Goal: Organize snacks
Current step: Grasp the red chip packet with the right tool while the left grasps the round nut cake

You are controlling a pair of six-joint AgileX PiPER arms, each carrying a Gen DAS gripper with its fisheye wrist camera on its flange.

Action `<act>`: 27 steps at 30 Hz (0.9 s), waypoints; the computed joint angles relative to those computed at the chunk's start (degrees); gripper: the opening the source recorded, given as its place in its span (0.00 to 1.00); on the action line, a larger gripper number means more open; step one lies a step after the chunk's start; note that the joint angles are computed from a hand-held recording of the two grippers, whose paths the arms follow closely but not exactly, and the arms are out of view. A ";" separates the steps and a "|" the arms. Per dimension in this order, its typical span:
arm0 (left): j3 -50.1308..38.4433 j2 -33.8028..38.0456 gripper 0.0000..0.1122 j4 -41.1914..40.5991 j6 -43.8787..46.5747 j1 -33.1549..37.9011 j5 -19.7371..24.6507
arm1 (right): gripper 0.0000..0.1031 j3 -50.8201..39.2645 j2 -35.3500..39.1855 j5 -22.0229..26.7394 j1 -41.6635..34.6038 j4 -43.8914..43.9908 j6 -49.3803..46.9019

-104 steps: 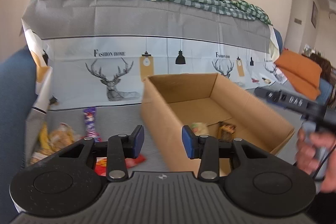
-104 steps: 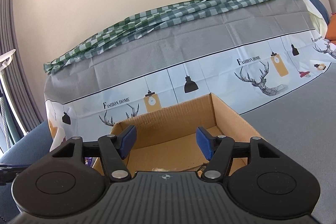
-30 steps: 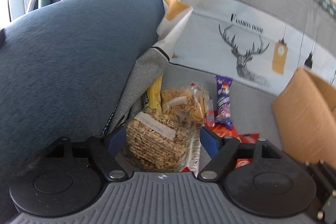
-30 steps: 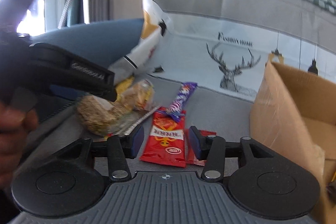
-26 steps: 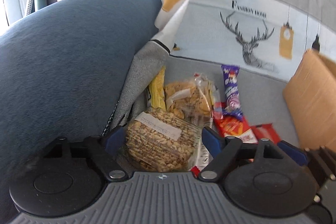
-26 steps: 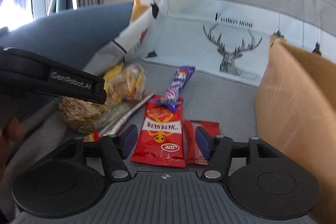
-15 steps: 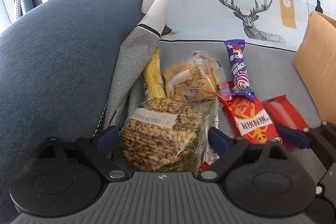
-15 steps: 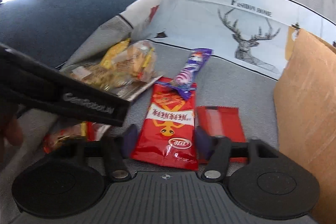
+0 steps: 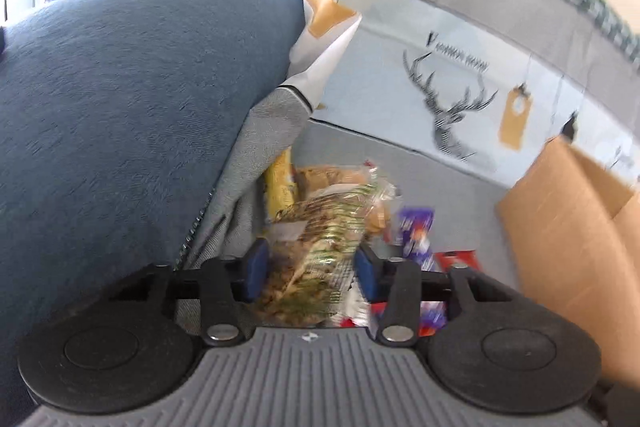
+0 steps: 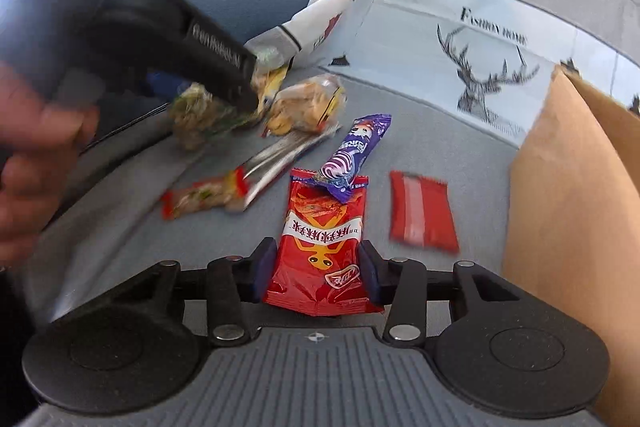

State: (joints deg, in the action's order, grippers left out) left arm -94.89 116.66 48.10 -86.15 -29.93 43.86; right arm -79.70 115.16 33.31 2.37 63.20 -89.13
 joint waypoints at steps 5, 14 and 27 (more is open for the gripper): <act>4.38 -3.97 0.23 0.65 -3.44 -1.52 -1.36 | 0.45 6.47 -6.33 1.15 -2.06 -4.51 4.12; 19.54 -14.86 0.22 17.10 -29.04 -4.48 -15.32 | 0.45 14.97 -14.05 1.41 -5.12 -7.78 4.89; 5.95 -5.91 0.42 -13.17 -5.22 -7.61 2.72 | 0.70 12.24 -11.69 9.22 -6.33 -11.30 9.12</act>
State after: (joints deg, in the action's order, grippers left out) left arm -88.94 110.75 34.93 -91.37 -37.54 46.58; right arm -67.46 103.48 42.53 -3.96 51.89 -80.00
